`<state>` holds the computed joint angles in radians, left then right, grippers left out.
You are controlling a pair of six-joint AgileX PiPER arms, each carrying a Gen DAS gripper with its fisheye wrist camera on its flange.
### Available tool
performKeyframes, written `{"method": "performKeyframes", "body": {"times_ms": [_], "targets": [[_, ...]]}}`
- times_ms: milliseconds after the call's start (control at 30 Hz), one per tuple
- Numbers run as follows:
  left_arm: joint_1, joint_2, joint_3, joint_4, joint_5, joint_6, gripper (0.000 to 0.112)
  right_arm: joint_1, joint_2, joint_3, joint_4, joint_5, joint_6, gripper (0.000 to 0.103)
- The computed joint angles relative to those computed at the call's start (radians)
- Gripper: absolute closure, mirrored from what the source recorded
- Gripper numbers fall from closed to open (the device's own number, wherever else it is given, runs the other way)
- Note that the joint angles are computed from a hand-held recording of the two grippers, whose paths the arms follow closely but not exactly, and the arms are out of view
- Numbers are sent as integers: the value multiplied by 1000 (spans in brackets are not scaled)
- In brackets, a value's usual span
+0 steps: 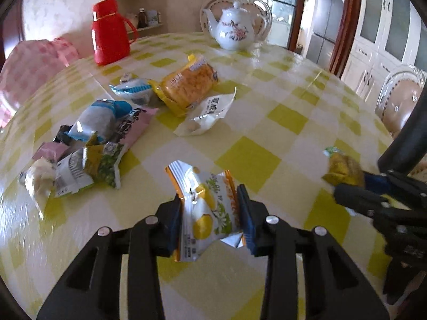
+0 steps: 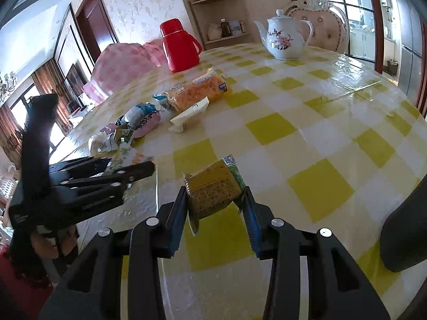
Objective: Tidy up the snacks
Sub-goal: 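Carry both packets to the purple-rimmed box and release them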
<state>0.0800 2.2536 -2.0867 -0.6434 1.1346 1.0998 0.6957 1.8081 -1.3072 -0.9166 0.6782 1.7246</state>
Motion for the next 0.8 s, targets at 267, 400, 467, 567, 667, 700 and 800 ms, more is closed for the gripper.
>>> {"method": "performKeyframes", "body": {"times_ms": [267, 400, 467, 567, 667, 700, 800], "targets": [[89, -98, 170, -63, -16, 26, 74, 10, 4, -11, -16, 8, -4, 63], [162, -125, 209, -125, 10, 32, 73, 19, 0, -4, -48, 6, 24, 62], [197, -145, 239, -153, 12, 40, 73, 17, -6, 9, -53, -34, 38, 63], [237, -164, 265, -191, 30, 52, 73, 51, 0, -1, -87, -30, 57, 62], [276, -189, 317, -220, 40, 81, 73, 87, -3, 0, -119, -35, 91, 63], [290, -201, 343, -226, 42, 95, 73, 104, -1, -3, -124, -33, 100, 63], [315, -220, 379, -241, 55, 115, 73, 149, 6, -14, -139, -24, 124, 63]]}}
